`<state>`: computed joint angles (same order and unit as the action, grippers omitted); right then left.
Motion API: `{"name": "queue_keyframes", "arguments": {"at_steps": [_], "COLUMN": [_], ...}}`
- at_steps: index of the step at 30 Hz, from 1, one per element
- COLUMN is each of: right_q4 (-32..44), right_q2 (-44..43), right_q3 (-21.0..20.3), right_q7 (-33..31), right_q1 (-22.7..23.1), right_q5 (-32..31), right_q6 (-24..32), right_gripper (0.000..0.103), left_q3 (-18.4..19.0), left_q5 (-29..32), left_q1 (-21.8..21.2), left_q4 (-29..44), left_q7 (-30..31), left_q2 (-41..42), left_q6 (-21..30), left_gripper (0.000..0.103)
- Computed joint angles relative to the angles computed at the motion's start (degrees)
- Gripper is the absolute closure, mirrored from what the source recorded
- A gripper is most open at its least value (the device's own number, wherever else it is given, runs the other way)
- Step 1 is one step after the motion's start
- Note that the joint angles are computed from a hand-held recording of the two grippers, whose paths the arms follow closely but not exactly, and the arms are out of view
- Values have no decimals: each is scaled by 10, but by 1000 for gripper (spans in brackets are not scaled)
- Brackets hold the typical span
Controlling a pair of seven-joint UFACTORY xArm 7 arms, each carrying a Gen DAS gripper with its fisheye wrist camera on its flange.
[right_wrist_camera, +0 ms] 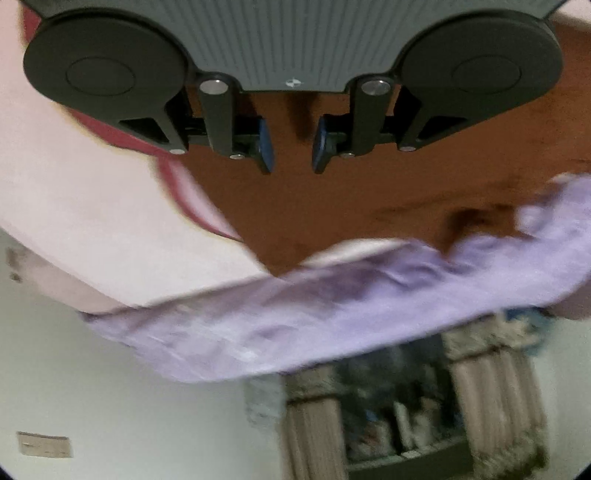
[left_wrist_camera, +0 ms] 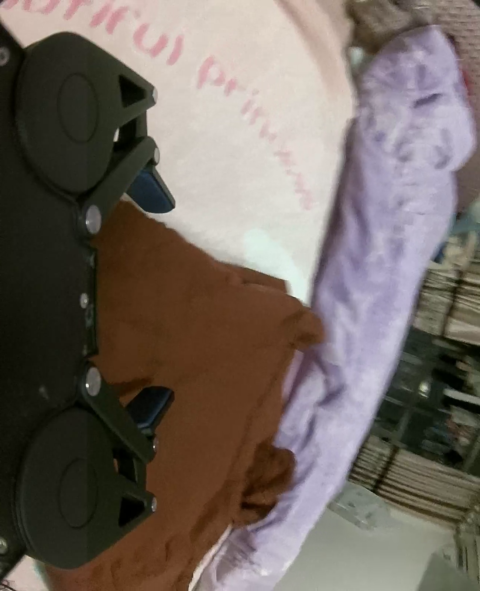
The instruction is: Fold large clothes
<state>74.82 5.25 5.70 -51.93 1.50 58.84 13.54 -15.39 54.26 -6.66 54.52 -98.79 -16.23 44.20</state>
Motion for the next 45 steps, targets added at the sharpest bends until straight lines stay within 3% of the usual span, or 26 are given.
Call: {"name": "queue_keyframes", "arguments": {"at_steps": [3,6,11,15,18,25,29,34,39,40,41,42,44,45], "right_q4": [-17,-23,-12,1,-3,-18,-24,-18,-18,-18,-20,-20,-21,-22], "right_q2": [-39,-58,-37,-6,8,5,2,8,8,8,7,7,7,7], "right_q3": [15,8,15,20,25,42,43,43,44,44,44,45,46,46], "right_q7": [-105,-140,-71,8,47,-3,-28,-32,-38,-39,-42,-44,-46,-47], "right_q1": [15,48,94,105,102,87,87,88,87,88,88,89,91,91], "right_q5": [94,123,49,-37,-77,-39,-19,-18,-11,-9,-6,-6,-6,-5], "right_q6": [29,76,82,71,71,61,55,52,52,50,47,44,39,37], "right_gripper": [72,70,70,69,68,68,68,68,67,67,67,67,67,66], "left_q3": [-28,-48,-61,-68,-79,-104,-79,-26,2,5,7,8,10,7], "left_q5": [19,24,5,-14,6,90,136,157,166,150,125,112,137,150], "left_q1": [-8,-11,1,20,44,68,63,56,55,51,44,41,49,53], "left_q4": [-6,-31,-78,-89,-99,-96,-90,-74,-63,-59,-54,-53,-61,-64], "left_q7": [-31,-98,-211,-272,-340,-447,-476,-457,-452,-439,-414,-398,-418,-429], "left_q2": [-32,-70,-102,-89,-77,-68,-55,-29,-14,-13,-10,-11,-19,-23], "left_q6": [36,36,-30,-86,-137,-117,-113,-136,-145,-136,-121,-115,-142,-148], "left_gripper": [1,0,1,1,1,0,0,0,1,9,26,36,51,53]}}
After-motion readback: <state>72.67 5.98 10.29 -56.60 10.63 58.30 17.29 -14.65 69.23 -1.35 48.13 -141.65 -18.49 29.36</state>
